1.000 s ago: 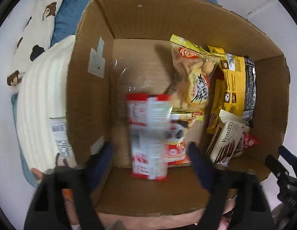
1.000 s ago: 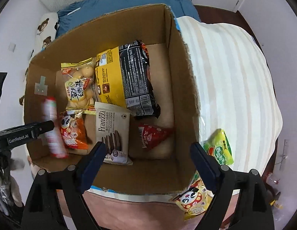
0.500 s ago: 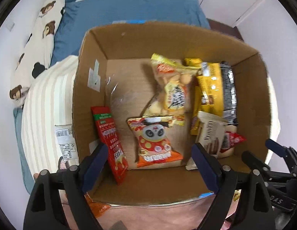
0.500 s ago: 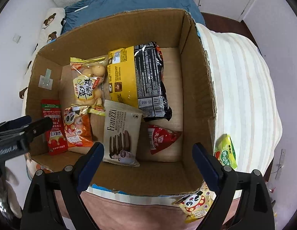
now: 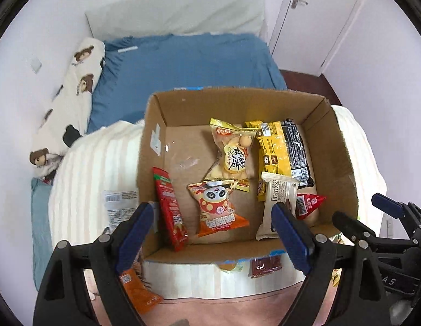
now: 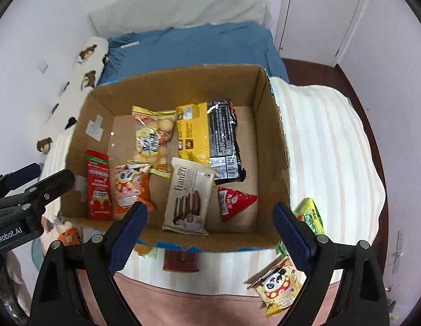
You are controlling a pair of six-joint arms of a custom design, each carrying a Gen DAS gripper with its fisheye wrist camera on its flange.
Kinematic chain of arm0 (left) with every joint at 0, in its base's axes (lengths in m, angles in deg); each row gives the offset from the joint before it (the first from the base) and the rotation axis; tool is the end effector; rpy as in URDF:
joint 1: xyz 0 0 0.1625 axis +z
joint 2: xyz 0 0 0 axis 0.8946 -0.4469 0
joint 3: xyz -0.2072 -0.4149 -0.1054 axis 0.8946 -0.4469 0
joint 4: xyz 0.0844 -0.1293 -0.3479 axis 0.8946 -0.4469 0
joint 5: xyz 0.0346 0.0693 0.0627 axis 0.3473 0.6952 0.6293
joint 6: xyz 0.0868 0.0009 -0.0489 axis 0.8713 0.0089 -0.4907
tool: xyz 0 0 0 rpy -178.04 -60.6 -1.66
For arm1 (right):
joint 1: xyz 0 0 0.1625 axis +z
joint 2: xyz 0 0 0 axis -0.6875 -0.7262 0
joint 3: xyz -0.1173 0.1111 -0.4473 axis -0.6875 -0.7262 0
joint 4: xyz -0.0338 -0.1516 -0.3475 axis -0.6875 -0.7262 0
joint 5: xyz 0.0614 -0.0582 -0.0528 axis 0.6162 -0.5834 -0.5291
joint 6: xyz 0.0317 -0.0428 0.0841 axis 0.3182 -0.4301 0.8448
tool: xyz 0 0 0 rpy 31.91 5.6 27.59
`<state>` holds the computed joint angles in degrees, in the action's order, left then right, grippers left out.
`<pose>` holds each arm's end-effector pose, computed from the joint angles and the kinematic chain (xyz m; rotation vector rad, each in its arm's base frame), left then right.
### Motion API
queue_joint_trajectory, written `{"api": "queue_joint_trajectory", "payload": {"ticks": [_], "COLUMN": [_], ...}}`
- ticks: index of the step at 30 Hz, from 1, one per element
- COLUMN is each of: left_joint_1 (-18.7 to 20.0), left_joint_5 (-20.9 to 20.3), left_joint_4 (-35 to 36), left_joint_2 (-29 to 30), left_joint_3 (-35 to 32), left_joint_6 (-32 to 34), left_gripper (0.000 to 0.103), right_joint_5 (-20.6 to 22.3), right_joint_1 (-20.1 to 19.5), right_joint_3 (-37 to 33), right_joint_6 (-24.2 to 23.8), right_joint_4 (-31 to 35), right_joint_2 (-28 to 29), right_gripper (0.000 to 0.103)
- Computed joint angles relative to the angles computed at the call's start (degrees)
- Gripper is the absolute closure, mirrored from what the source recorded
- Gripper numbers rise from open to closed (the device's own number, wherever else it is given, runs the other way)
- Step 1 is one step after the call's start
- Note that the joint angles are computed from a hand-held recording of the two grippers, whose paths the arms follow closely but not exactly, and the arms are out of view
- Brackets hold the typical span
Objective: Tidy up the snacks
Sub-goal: 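Withdraw both tools from the box toward the remaining snacks, then grasp the brown rectangular packet with left tool while right tool approaches panda bag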
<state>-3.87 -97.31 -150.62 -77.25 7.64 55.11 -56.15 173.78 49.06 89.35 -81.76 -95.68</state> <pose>-0.1737 -0.6632 0.4610 0.8879 2.4373 -0.1587 0.4958 -0.4969 -0.0218 -0.4092 -2.2576 0.6670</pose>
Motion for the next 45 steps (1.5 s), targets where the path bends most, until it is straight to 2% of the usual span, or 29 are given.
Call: {"api": "queue_joint_trajectory", "payload": {"ticks": [4, 13, 22, 27, 33, 36, 39, 41, 45], "left_joint_1": [-0.65, -1.91, -2.80, -2.50, -1.20, -0.96, -0.91, -1.13, -1.92], "left_joint_5": [-0.10, -1.03, -1.86, -1.40, -0.55, -0.53, -0.48, 0.26, 2.62], "left_joint_4": [-3.75, -5.03, -4.54, -4.12, -2.87, -4.16, -5.40, -6.79, -10.15], "left_joint_2": [-3.73, -9.99, -14.99, -16.29, -13.90, -11.71, -8.59, -6.51, -3.73], "left_joint_3": [3.23, 7.54, 11.83, 16.94, 23.15, 26.08, 28.15, 29.45, 32.28], "left_joint_6": [1.58, 2.72, 1.55, -1.09, -6.74, -8.05, -8.53, -8.57, -7.34], "left_gripper": [0.014, 0.014, 0.014, 0.014, 0.014, 0.014, 0.014, 0.014, 0.014], "right_joint_5": [-1.80, -2.97, -1.34, 0.77, 4.21, 5.54, 6.95, 7.71, 8.47], "right_joint_1": [2.27, 6.69, 9.85, 10.17, 7.73, 5.78, 3.41, 1.76, -0.32], "right_joint_3": [-0.27, 0.19, 5.85, 15.64, 29.60, 34.82, 38.21, 38.15, 32.86], "right_joint_6": [0.85, 3.44, 7.43, 17.12, 30.49, 33.74, 32.85, 28.81, 15.85], "right_joint_4": [-0.04, -1.46, -9.13, -15.13, -22.65, -26.83, -31.23, -30.55, -19.42], "right_joint_2": [0.26, 0.37, -0.65, -3.45, -6.87, -7.26, -6.98, -6.88, -6.51], "right_gripper": [0.008, 0.008, 0.008, 0.008, 0.008, 0.008, 0.008, 0.008, 0.008]}}
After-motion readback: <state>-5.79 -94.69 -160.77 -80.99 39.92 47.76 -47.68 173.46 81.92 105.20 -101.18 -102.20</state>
